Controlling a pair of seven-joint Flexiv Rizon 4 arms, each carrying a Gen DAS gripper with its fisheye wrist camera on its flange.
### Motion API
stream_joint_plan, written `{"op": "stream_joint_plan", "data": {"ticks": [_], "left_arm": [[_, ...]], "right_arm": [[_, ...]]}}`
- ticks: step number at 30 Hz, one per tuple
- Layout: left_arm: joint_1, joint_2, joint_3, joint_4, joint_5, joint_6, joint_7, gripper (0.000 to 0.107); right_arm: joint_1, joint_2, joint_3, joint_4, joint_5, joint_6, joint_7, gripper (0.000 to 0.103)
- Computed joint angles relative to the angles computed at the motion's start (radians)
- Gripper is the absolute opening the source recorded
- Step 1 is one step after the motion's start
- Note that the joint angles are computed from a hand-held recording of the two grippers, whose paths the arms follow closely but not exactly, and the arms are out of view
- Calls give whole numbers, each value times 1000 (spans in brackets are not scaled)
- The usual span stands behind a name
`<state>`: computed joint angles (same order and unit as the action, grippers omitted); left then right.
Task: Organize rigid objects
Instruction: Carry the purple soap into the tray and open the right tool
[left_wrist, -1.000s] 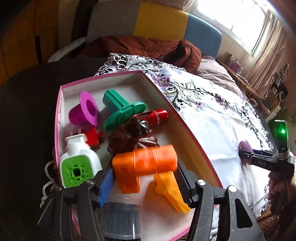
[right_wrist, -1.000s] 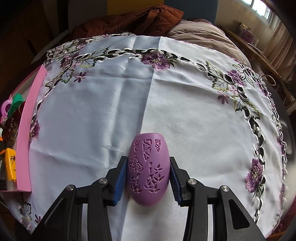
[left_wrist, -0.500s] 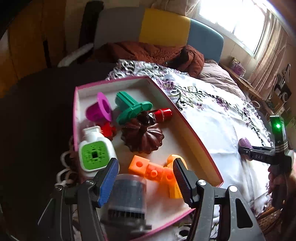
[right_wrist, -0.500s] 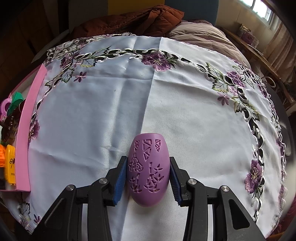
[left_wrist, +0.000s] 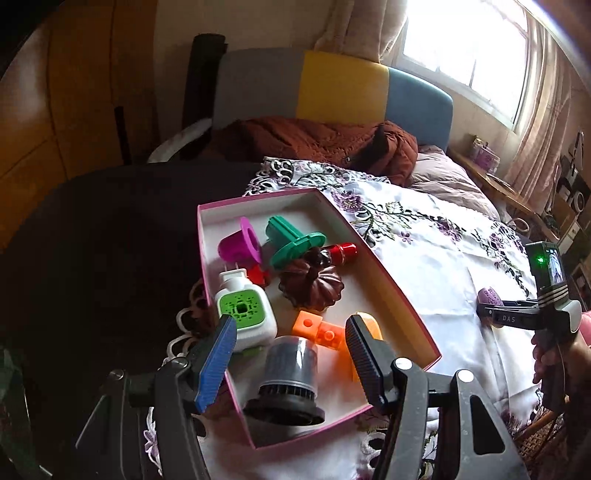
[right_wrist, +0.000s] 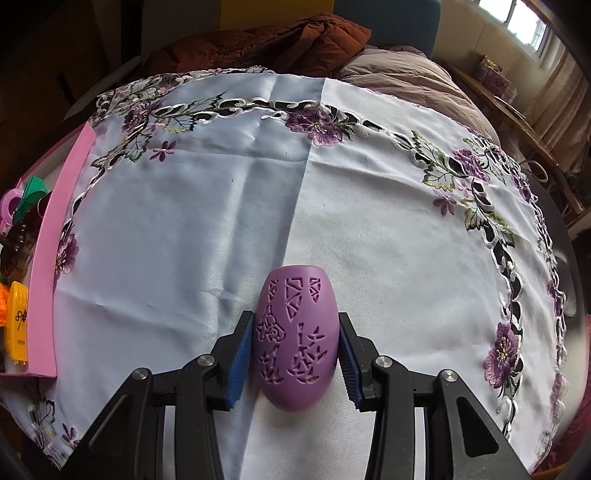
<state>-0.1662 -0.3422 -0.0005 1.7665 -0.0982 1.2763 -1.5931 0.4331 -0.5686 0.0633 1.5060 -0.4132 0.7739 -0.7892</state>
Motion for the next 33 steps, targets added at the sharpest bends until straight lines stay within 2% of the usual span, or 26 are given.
{"op": "stream_joint_plan", "data": {"ticks": [16,22,30,33], "left_arm": [[16,39,-2,65,-15,16,-15,62],[23,44,-4,76,-27,22,-15,62],[27,50,-1,87,-30,22,-15,62],[31,54,0,97,-36,26,-22,62]], "right_arm": [[11,8,-12,5,-31,-2,17,43],[18,35,-5,22,-51,103,53,43],[63,6,25,-29,-33,194,15,43],[74,-18,51,-74,-4,228,-34,43]]}}
